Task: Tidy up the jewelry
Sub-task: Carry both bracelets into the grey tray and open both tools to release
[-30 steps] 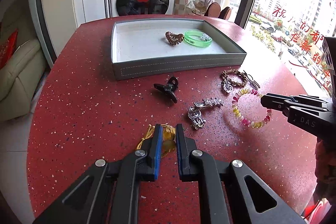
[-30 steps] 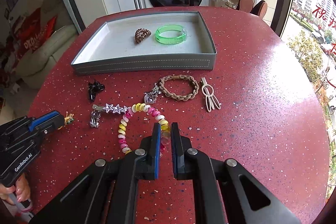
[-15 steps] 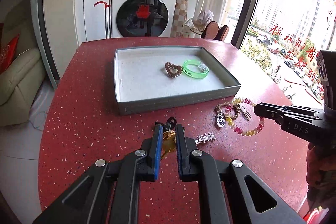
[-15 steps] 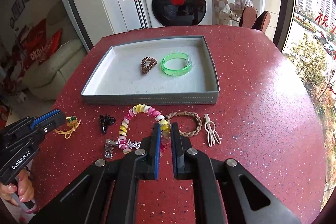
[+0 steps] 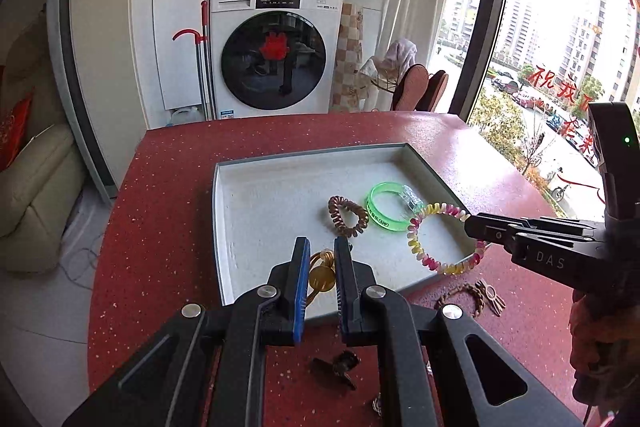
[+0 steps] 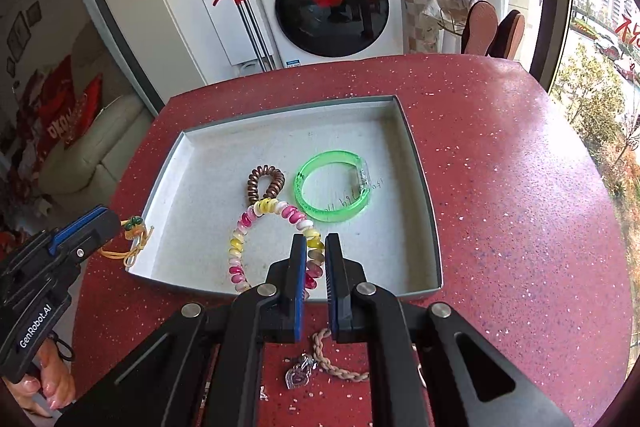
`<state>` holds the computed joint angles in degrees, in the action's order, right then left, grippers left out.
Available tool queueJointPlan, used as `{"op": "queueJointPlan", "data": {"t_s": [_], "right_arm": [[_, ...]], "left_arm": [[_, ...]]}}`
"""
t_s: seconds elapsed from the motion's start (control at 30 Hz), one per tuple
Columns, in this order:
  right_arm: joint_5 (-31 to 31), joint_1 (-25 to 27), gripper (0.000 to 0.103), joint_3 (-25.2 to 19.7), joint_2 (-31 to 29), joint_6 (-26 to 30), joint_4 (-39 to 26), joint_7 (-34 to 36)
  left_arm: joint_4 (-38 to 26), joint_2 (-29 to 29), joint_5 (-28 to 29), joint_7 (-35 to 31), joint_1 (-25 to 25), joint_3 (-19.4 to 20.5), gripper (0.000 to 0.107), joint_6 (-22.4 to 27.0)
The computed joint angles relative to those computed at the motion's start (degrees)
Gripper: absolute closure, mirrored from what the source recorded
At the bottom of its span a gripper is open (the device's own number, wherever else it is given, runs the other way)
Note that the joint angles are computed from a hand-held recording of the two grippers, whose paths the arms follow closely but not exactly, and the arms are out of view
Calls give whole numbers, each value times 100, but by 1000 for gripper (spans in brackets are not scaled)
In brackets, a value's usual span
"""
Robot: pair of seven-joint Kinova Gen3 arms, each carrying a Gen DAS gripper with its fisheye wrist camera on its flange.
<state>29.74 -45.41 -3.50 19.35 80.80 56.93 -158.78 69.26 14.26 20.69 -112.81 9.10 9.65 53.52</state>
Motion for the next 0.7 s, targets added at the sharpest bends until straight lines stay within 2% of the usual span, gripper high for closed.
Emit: {"op": "queueJointPlan", "data": {"t_s": [0.33, 0.47, 0.7], "right_arm": [[-997, 700, 93, 22, 290, -493, 223, 266], [-986, 742, 93, 99, 280, -600, 374, 212], [-517, 619, 93, 239, 356, -415, 310, 86]], "left_arm": [[-890, 941, -866, 645, 501, -106, 77, 165], [-1055, 1159, -1171, 815, 676, -167, 77, 178], [-1325, 1463, -1618, 1233, 916, -295, 77, 240]]}}
